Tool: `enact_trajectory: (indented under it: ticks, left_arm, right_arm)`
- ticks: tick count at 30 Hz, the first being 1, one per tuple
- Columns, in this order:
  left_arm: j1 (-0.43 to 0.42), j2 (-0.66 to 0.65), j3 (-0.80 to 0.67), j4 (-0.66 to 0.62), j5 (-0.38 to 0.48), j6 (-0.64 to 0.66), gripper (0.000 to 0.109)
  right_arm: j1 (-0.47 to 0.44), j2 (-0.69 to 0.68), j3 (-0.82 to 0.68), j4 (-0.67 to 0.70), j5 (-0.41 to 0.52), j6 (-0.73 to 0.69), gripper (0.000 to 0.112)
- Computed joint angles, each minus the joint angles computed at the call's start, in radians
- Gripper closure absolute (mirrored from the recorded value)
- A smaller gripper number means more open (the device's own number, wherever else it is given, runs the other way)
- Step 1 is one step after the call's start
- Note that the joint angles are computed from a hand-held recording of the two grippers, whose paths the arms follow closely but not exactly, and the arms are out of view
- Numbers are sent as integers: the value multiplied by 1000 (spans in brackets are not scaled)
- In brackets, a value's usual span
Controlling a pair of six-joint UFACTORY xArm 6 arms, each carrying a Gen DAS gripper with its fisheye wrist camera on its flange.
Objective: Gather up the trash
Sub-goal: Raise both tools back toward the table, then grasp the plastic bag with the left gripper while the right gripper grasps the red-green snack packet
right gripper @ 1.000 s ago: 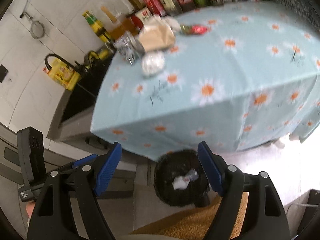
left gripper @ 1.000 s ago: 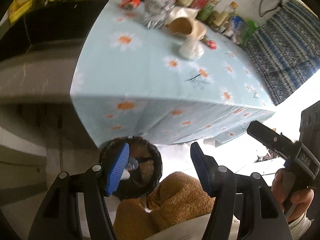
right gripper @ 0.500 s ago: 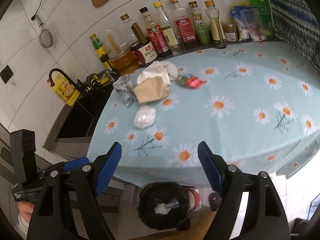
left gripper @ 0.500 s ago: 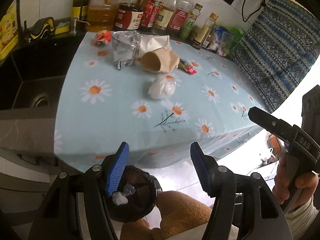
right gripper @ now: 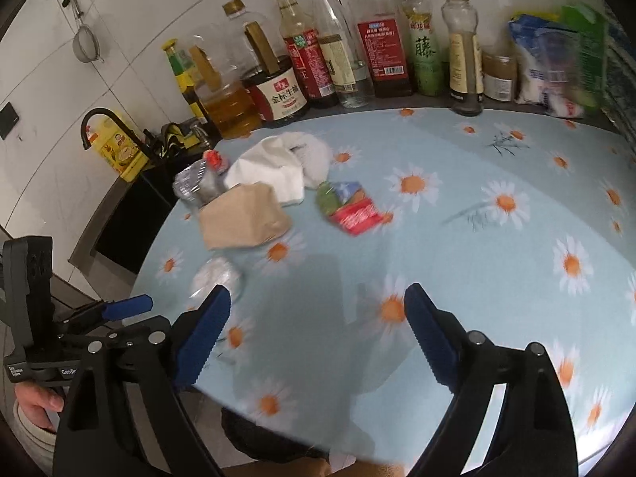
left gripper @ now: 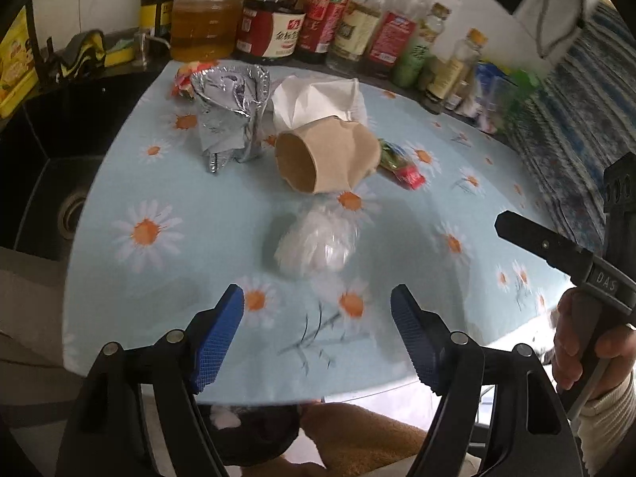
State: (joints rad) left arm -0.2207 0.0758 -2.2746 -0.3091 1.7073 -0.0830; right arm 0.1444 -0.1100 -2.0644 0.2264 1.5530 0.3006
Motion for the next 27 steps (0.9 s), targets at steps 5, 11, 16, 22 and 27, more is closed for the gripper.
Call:
enact_trajectory:
  ticks: [5,11,16,22,27]
  left_arm:
    - [-58,103,-111,96,25,-71,35]
    - [-119,166,-182,207,50,-99,36]
    - [-141,152,-124,243,13,-122,45]
    - [-162,187,-178,280,14,-164,54]
    - [-174,198,-209,301,28,-168,56]
  right_arm:
    - [-73,99,-43,80,-21,-141,24]
    - [-83,270,-214,70,48,-218,24]
    - [-83,323,-238,84,51,-278,24]
    - [-89,318,-197,122,1,-301,31]
    - [-83,376,-279,118,48,-305,36]
